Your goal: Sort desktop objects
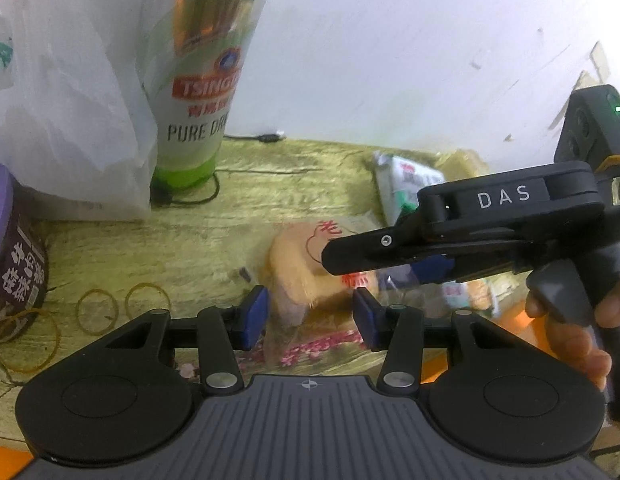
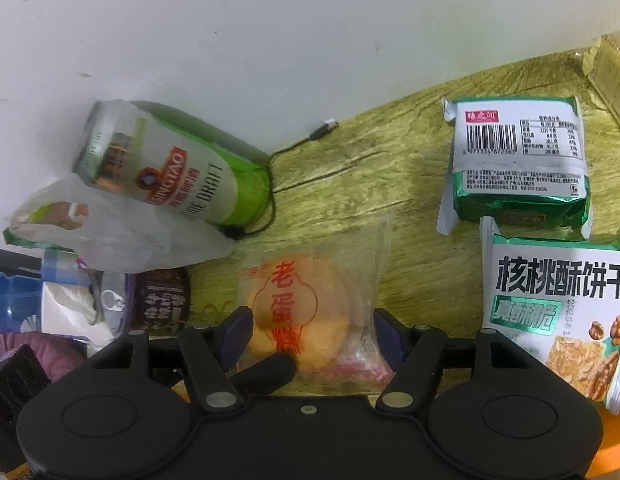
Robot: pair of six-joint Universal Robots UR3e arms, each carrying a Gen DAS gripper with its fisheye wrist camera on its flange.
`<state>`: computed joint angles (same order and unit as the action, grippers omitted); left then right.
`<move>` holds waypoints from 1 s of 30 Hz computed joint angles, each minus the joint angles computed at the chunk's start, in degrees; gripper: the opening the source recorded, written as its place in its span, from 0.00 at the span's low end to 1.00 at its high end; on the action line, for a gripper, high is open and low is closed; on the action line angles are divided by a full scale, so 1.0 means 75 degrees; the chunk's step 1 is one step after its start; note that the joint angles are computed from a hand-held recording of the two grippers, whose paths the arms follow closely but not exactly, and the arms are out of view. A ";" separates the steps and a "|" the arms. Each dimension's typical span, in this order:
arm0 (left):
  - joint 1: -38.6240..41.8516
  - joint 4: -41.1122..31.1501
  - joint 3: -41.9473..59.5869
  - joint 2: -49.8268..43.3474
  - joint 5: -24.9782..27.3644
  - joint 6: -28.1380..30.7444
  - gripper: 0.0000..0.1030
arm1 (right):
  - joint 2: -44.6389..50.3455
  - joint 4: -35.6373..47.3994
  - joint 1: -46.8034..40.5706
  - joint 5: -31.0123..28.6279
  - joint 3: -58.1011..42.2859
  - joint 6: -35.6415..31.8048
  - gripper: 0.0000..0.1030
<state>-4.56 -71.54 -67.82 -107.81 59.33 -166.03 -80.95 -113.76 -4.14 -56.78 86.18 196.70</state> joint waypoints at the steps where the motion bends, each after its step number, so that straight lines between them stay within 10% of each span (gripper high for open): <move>1: 0.0001 -0.0027 0.0029 -0.0051 0.0039 0.0009 0.46 | 0.0044 -0.0036 0.0013 -0.0033 0.0025 0.0016 0.62; 19: 0.0330 -0.0360 0.0566 -0.0768 -0.0516 -0.0391 0.57 | 0.0621 0.0198 0.0025 -0.0336 -0.0500 0.0339 0.77; 30: 0.0279 -0.0210 0.0452 -0.0785 -0.0668 -0.0509 0.51 | 0.0744 0.0195 0.0178 -0.0319 -0.0655 0.0433 0.69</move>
